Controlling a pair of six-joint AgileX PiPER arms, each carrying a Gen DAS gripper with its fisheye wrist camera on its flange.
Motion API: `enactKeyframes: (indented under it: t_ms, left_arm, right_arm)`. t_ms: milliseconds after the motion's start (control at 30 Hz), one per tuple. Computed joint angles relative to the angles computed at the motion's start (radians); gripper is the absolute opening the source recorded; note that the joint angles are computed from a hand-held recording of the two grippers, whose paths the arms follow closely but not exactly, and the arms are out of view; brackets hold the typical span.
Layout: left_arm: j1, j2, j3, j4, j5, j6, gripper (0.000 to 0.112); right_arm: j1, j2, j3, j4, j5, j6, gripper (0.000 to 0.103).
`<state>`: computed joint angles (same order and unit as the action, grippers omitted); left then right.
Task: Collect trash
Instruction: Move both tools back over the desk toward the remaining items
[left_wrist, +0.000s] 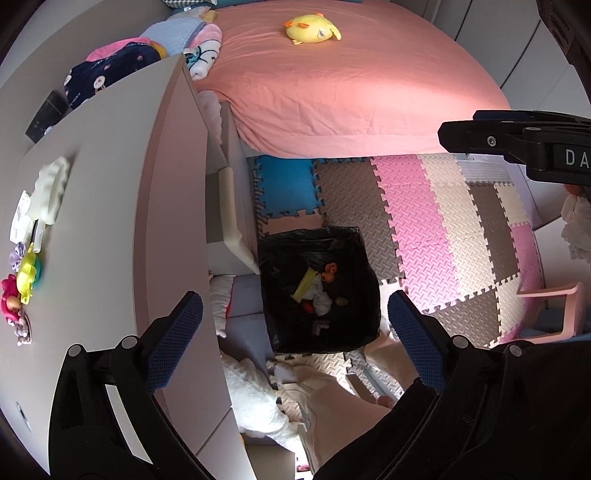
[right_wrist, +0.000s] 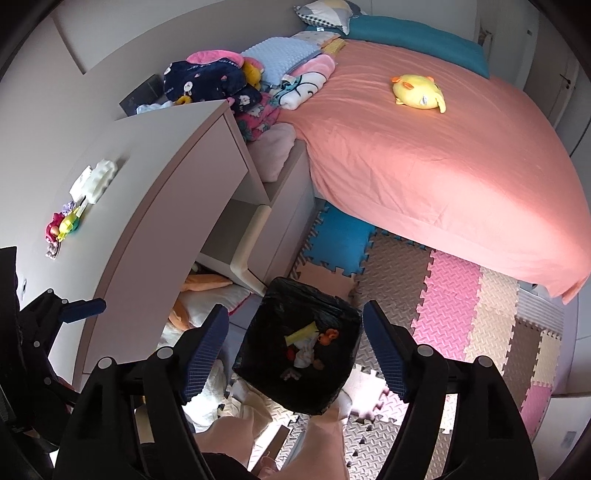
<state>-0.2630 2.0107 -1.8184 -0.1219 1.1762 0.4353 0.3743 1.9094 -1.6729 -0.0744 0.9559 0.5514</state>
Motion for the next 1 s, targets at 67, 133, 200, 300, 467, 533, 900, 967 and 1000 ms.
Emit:
enactKeyframes:
  t_ms: [67,133,200,300,467,533,900,967,1000]
  left_arm:
    - [0.002,-0.001,0.001,-0.001,0.0,0.001,0.097]
    - [0.003,-0.005,0.006,-0.001,-0.003,0.001,0.097]
    - [0.009,-0.006,0.002,-0.005,-0.001,0.004,0.097]
    - [0.019,-0.011,0.008,-0.006,-0.007,0.005,0.097]
    - [0.04,-0.014,0.009,-0.005,-0.014,-0.005,0.097]
    - [0.054,-0.016,0.009,-0.007,-0.02,-0.01,0.097]
    - [0.15,-0.026,0.026,0.005,-0.038,-0.031,0.097]
    - [0.169,-0.026,0.027,0.007,-0.04,-0.035,0.097]
    - [0.18,-0.025,0.027,0.007,-0.04,-0.037,0.097]
  right_arm:
    - [0.003,0.005,-0.01,0.003,0.003,-0.004,0.076]
    - [0.008,0.012,-0.025,0.003,0.008,-0.007,0.076]
    - [0.014,0.017,-0.037,0.002,0.012,-0.008,0.076]
    - [0.021,0.036,-0.071,0.005,0.024,-0.016,0.076]
    - [0.033,0.067,-0.126,0.012,0.042,-0.024,0.076]
    - [0.037,0.085,-0.154,0.025,0.046,-0.032,0.076]
    - [0.091,0.274,-0.482,0.063,0.168,-0.092,0.076]
    - [0.101,0.318,-0.562,0.067,0.205,-0.103,0.076]
    - [0.107,0.351,-0.623,0.071,0.233,-0.11,0.076]
